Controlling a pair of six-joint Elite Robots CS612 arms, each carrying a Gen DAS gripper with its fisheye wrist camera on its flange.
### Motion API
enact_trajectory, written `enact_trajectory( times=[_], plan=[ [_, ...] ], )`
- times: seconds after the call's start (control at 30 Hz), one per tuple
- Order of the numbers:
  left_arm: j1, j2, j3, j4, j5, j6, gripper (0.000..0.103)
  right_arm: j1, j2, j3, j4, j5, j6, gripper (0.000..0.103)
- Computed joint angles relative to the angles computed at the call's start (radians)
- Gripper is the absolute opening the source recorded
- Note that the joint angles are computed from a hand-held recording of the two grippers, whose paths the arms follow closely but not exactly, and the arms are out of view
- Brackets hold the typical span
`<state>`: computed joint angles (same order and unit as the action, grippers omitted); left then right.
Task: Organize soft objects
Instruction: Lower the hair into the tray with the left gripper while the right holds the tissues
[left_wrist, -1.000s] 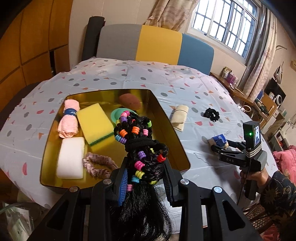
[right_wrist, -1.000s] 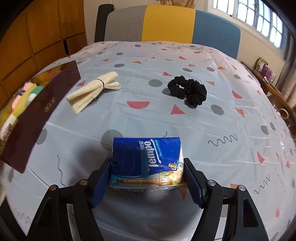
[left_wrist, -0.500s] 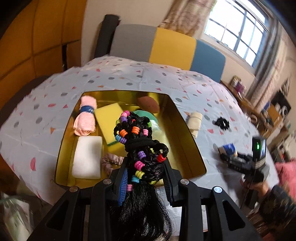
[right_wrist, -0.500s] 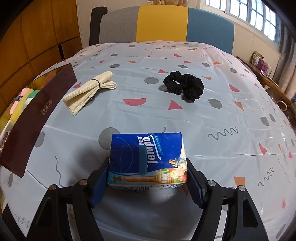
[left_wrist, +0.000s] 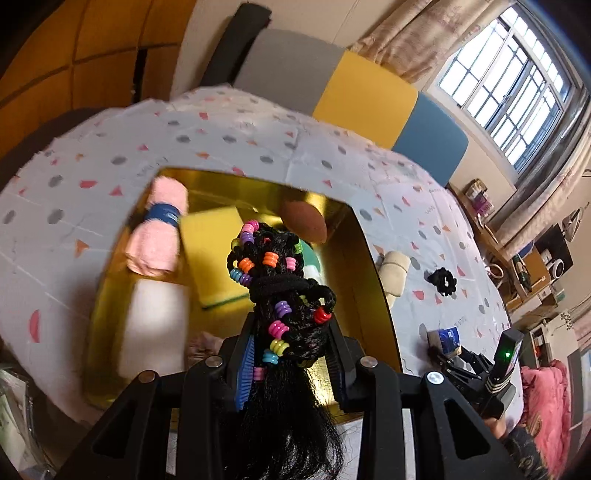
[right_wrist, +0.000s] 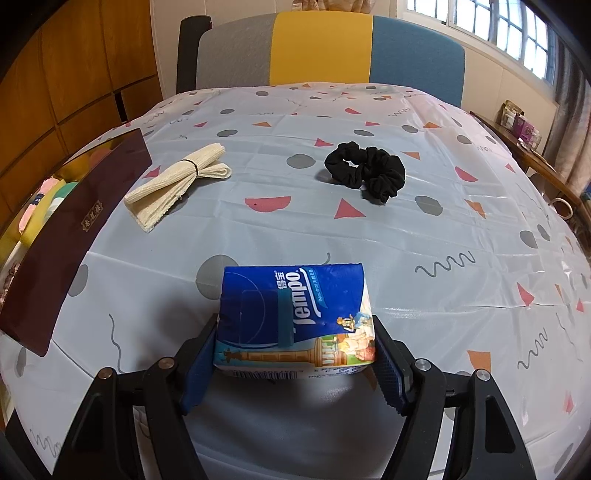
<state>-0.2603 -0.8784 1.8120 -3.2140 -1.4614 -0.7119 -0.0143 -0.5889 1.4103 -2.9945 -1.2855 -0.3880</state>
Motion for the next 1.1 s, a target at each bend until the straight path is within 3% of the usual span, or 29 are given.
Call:
enact_trajectory(
  times=[0.17,0.3,0.47,0.57,1.1],
  plan=[
    [0.006,0.039,-0.055,0.06,-0.049,-0.034,0.033,0.0,0.0,0.0,-0.002,0.001,0.005,0.075],
    [0.003,0.063,-0.089,0.093,-0.041,-0.037,0.034,0.0,0.001,0.0,-0.004,0.001,0.008,0.075],
    [0.002,0.087,-0.126,0.136,-0.028,-0.024,0.047,0.0,0.001,0.001,-0.006,0.0,0.011,0.075],
    [0.001,0.089,-0.134,0.172,-0.018,-0.008,0.048,0.0,0.001,0.0,-0.007,0.0,0.013,0.075],
    [-0.066,0.003,-0.022,0.094,0.212,0.086,0.054,0.0,0.001,0.002,-0.008,0.001,0.013,0.075]
  ],
)
